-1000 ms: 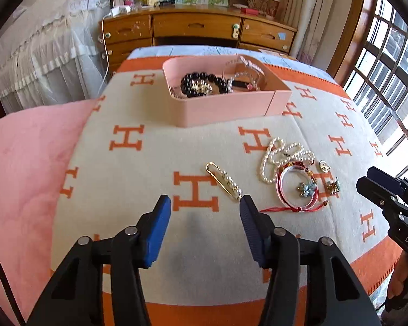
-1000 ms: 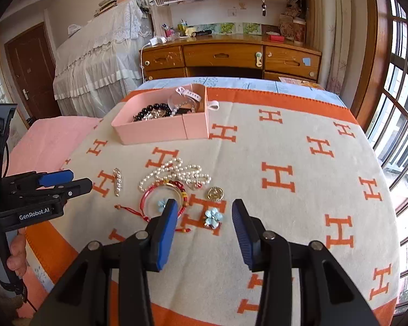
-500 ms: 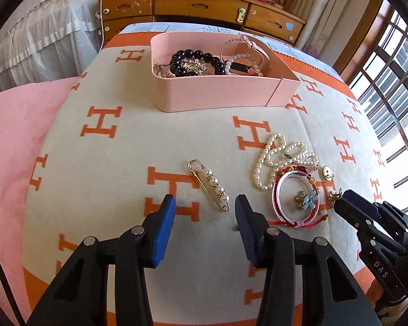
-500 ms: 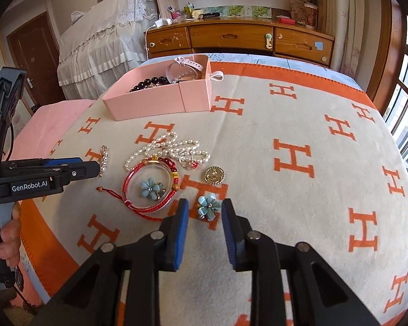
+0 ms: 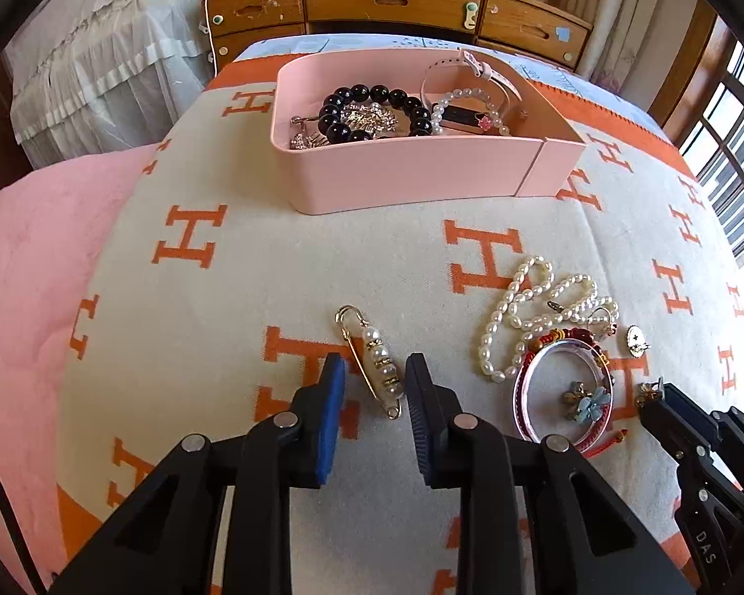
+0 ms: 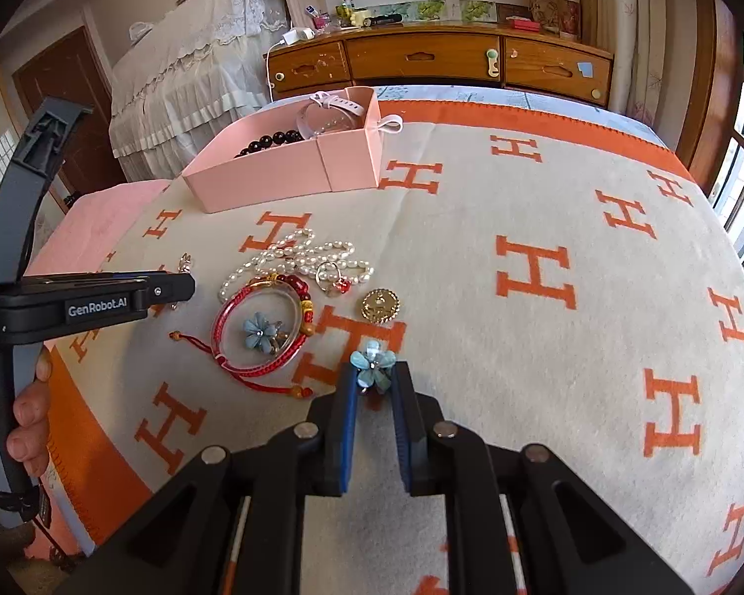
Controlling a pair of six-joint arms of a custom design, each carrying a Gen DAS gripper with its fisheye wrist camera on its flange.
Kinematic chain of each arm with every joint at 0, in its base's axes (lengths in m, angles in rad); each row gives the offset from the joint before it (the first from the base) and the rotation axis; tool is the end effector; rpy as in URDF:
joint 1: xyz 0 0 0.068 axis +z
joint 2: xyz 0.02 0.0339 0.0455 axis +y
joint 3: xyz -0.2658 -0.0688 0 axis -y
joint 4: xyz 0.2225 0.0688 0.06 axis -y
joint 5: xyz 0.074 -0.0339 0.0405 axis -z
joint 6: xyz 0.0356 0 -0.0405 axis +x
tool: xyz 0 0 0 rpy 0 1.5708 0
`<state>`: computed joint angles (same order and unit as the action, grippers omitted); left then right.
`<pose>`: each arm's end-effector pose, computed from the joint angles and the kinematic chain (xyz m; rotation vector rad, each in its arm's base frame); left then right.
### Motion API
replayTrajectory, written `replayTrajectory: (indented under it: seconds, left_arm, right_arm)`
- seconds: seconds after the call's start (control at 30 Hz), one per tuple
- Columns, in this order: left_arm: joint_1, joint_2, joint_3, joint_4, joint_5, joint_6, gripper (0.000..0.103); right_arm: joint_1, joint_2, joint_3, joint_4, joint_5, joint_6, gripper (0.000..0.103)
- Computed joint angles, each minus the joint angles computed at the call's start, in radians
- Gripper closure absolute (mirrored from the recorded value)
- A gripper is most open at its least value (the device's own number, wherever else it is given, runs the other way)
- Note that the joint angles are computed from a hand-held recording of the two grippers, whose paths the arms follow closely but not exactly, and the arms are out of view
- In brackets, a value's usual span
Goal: Organize jewelry
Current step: 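Grasp the gold pearl safety pin with the left tool while the right tool grasps the blue flower charm, then carry the pin and flower charm into the pink box and open both tools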
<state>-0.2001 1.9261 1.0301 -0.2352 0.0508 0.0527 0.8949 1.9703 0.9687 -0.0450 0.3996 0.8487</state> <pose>0.3377 -0.0703 0.1273 0.3562 2.6812 -0.1130 0.2281 0.2623 0.1108 0.0780 2.5027 0.1877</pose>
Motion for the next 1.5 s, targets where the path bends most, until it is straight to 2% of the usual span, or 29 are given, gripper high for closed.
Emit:
replayTrajectory:
  seconds: [0.2, 0.27, 0.33, 0.43, 0.63, 0.83, 1.0, 1.2, 1.33, 1.5]
  left_arm:
    - [-0.054, 0.037, 0.084, -0.073, -0.081, -0.007, 0.081]
    - [-0.061, 0.044, 0.101, -0.095, -0.068, -0.007, 0.092]
    - [-0.073, 0.043, 0.105, -0.107, -0.072, -0.014, 0.098]
    - [-0.087, 0.019, 0.069, -0.083, -0.077, -0.024, 0.098]
    - [-0.069, -0.081, -0.037, -0.034, -0.025, -0.03, 0.098]
    - [-0.04, -0.219, -0.086, -0.037, 0.012, -0.002, 0.098]
    - [0.009, -0.267, -0.018, -0.068, 0.049, 0.053, 0.098]
    - [0.026, -0.173, 0.204, -0.104, 0.038, 0.076, 0.098]
    - [0.023, -0.04, 0.37, -0.128, 0.033, 0.049, 0.098]
    - [-0.012, 0.118, 0.499, -0.115, -0.01, 0.042, 0.098]
  right_arm:
    - [-0.012, -0.03, -0.072, 0.098, -0.045, -0.01, 0.089]
    - [-0.017, -0.04, -0.097, 0.131, -0.06, -0.01, 0.089]
    - [-0.022, -0.049, -0.119, 0.161, -0.076, -0.007, 0.089]
    - [-0.022, -0.056, -0.134, 0.178, -0.084, -0.004, 0.089]
    - [-0.012, -0.074, -0.143, 0.171, -0.067, 0.01, 0.089]
    - [0.019, -0.109, -0.096, 0.095, -0.017, 0.006, 0.089]
    - [-0.004, -0.138, 0.029, -0.004, 0.003, -0.06, 0.089]
    - [-0.09, -0.111, 0.251, -0.096, -0.011, -0.127, 0.089]
    - [-0.146, -0.014, 0.447, -0.172, -0.033, -0.161, 0.089]
    - [-0.205, 0.18, 0.73, -0.327, -0.073, -0.173, 0.089]
